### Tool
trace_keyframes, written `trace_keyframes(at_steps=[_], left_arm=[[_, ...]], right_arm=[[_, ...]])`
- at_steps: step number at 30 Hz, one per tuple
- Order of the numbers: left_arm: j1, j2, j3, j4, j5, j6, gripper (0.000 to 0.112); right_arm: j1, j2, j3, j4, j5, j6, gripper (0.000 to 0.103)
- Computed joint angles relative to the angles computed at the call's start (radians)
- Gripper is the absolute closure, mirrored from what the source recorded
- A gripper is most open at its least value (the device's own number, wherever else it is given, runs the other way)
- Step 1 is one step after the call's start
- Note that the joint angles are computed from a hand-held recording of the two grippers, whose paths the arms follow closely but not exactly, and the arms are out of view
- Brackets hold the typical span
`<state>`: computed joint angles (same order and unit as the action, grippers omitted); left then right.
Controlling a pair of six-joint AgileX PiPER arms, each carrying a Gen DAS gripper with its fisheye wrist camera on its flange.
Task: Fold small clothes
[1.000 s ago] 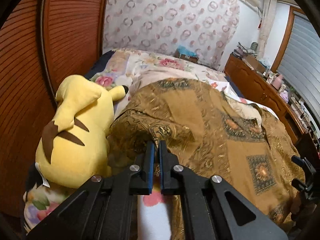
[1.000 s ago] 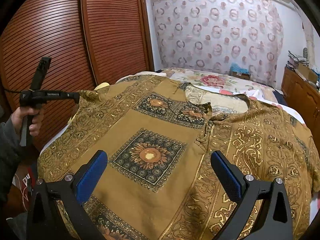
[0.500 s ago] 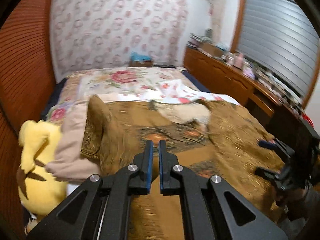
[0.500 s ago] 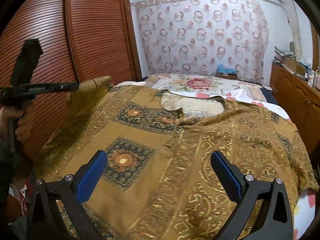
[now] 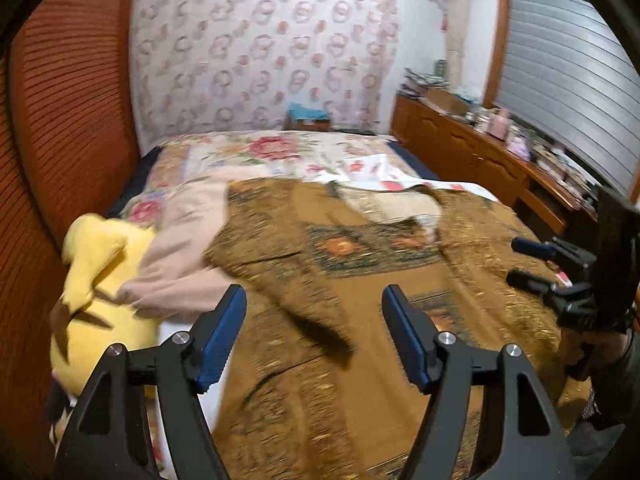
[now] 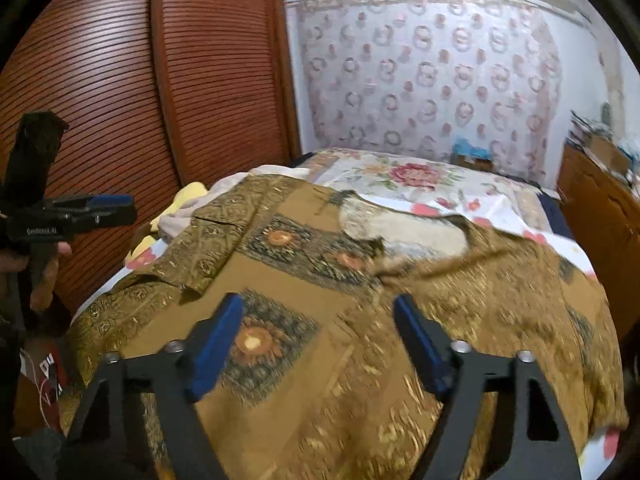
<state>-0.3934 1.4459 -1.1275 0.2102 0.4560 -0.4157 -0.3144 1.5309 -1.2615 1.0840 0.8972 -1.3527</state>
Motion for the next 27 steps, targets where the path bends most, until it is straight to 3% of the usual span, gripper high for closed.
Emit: trace_keyframes(at_steps=[8,13,15,17,27], left_arm=[[0.048,-0.09,0.16,0.226,-0.06,-0.238,0.041],[0.094,-0.124,0.21,0.192,-0.088,-0.208,0.041],[0.103,-0.137,0.225,0.18,-0.094,-0.195,0.041],[0.108,-0.141,0.231,0.169,-0.098,-0.182,0.041],[0.136,-0.175,0.296,0.102,-0.133,-0.124,0.041]], right_arm=[[0.181,0.175,-0.234,-0.059,-0.027,0.035,0.036],[0.321,0.333,-0.44,-0.201,-0.051,0.179,0.036],[0.359,0.402,-0.55,-0.276,0.004,0.247,0.036],[0.404,0.464,-0.641,-0.349,0.041,0.307,0.044],[0.566,0.669,-0.995,-0.663,0.091,0.554,0.045]])
